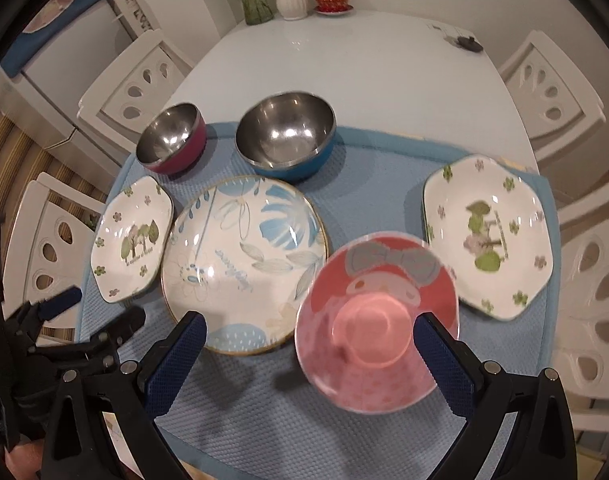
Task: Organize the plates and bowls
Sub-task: 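Reach both grippers toward the rim of the large Sunflower plate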
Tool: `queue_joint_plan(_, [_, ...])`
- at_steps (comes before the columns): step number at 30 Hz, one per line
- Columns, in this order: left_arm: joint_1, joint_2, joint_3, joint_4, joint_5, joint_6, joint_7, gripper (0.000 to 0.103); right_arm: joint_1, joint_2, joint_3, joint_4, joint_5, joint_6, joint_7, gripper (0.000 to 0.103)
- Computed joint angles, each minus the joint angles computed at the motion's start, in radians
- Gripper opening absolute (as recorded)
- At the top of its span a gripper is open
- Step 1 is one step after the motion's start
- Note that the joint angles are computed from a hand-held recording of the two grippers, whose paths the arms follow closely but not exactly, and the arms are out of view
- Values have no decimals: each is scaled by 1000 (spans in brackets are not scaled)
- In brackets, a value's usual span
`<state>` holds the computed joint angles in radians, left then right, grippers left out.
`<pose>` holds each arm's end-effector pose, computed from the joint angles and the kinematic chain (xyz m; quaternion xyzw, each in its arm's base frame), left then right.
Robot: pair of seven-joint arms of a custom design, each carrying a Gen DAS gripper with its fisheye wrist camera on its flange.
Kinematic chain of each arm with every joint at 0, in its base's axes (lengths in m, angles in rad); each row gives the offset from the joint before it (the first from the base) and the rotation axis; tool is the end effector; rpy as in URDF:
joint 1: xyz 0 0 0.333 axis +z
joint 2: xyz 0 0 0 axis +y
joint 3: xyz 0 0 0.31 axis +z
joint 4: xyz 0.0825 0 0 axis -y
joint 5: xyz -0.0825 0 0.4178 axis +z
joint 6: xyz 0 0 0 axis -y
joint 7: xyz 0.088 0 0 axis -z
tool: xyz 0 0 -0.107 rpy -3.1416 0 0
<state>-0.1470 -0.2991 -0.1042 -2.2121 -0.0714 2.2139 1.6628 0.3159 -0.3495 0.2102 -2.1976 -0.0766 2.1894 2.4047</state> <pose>0.5070 -0.1358 0.5141 -0.5832 0.7984 -0.1240 0.0847 0.4434 0.2642 0.5422 -0.5940 0.7841 -0.0876 0.1567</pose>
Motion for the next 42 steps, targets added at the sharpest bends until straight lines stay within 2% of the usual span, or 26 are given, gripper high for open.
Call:
queue_joint_plan(3, [4,-13,-2,-20,-3,10,-29,100,-6,19,-26,16,11,29,-59,103])
queue_joint_plan(6, [7,-15,-4,-42,-2,8,-73,99,-3,77,-67,51,81,43,-172,103])
queue_joint_plan(12, [0,8,2,-82,-53,-11,-143,99,-7,267,-109,196,161,-23,-427,103])
queue_joint_plan(17, [-2,50,-14,-93,-53,3,-190,99,-18,403,-130,287,221,-83,-556,103])
queue_joint_plan(23, [-1,116,-20,-72,-72,10,-221,99,-24,507,-142,351,246,-130,-625,103])
queue_joint_plan(27, [8,153,-17,-63,-126,5,-230,100,-22,563,-146,388,243,-173,-669,103])
queue_joint_plan(31, [12,172,-31,-51,-96,14,-239,103,-24,593,-153,414,248,-187,-686,103])
queue_joint_plan(36, [14,172,-42,-64,-72,63,-293,103,-24,717,-159,590,237,-359,-702,103])
queue_joint_plan(38, [12,160,-42,-73,-64,58,-307,103,-17,776,-161,673,223,-436,-697,103])
queue_joint_plan(42, [13,167,-29,-54,-96,17,-272,99,-24,802,-178,702,263,-425,-603,103])
